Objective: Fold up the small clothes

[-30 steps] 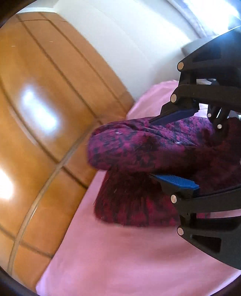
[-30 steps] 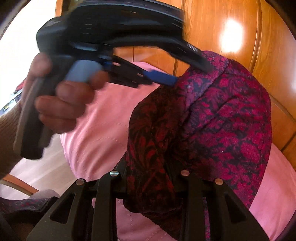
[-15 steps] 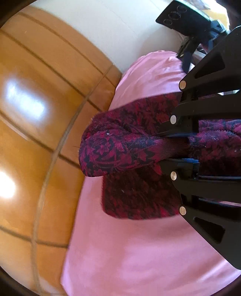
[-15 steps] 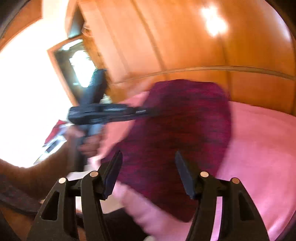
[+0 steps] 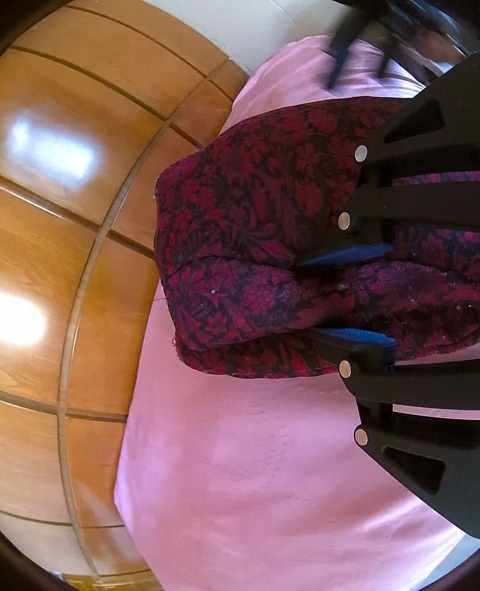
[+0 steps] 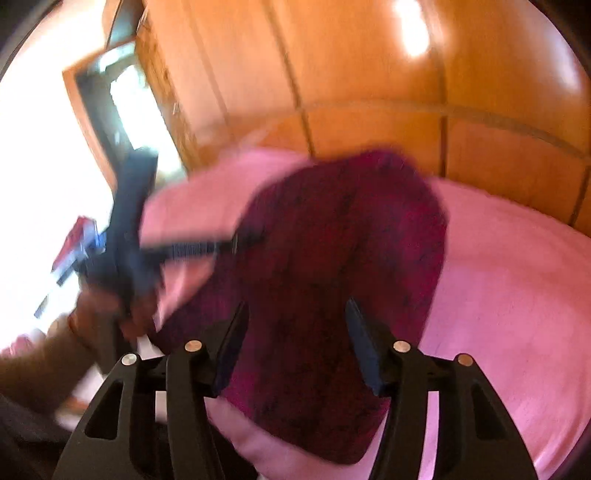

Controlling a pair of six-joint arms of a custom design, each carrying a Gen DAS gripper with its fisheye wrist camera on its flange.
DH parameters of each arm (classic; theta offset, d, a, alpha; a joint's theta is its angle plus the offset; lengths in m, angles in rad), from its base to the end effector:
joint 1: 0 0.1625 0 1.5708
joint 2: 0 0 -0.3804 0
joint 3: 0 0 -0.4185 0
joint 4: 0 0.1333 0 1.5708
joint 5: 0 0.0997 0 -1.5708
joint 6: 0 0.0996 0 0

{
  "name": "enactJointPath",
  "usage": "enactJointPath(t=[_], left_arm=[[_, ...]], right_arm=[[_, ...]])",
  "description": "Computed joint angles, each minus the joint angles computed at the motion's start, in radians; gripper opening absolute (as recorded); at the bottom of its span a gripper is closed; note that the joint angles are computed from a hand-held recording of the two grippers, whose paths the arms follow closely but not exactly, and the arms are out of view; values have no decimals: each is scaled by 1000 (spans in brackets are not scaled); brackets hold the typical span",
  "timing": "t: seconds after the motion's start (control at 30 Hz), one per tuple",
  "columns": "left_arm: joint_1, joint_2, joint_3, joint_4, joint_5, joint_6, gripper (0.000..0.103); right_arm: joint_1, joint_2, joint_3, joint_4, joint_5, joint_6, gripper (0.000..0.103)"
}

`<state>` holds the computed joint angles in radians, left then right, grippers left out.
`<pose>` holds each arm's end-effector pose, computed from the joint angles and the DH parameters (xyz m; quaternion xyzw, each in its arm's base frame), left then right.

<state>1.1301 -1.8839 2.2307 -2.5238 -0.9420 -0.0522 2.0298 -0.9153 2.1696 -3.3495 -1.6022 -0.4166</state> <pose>0.0011 -0.4475 0.3728 0.0846 0.9084 -0.3473 0.2170 0.3375 -0.3890 0.0301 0.4057 -0.8763 0.2594 0.0097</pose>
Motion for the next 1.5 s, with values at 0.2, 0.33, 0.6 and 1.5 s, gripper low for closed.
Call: enactJointPath(t=[0.2, 0.33, 0.6, 1.5], left_arm=[[-5, -13, 25, -39, 15, 14, 31], [-17, -4, 41, -65, 47, 10, 31], [-93, 0, 107, -162, 198, 14, 43], [69, -107, 143, -178, -77, 62, 75]], right_arm=[[27, 90, -220, 88, -66, 129, 60], [44, 218, -428, 275, -192, 172, 59], [21, 315, -520, 320, -286, 163, 66], [-322, 67, -105, 252, 397, 164, 101]])
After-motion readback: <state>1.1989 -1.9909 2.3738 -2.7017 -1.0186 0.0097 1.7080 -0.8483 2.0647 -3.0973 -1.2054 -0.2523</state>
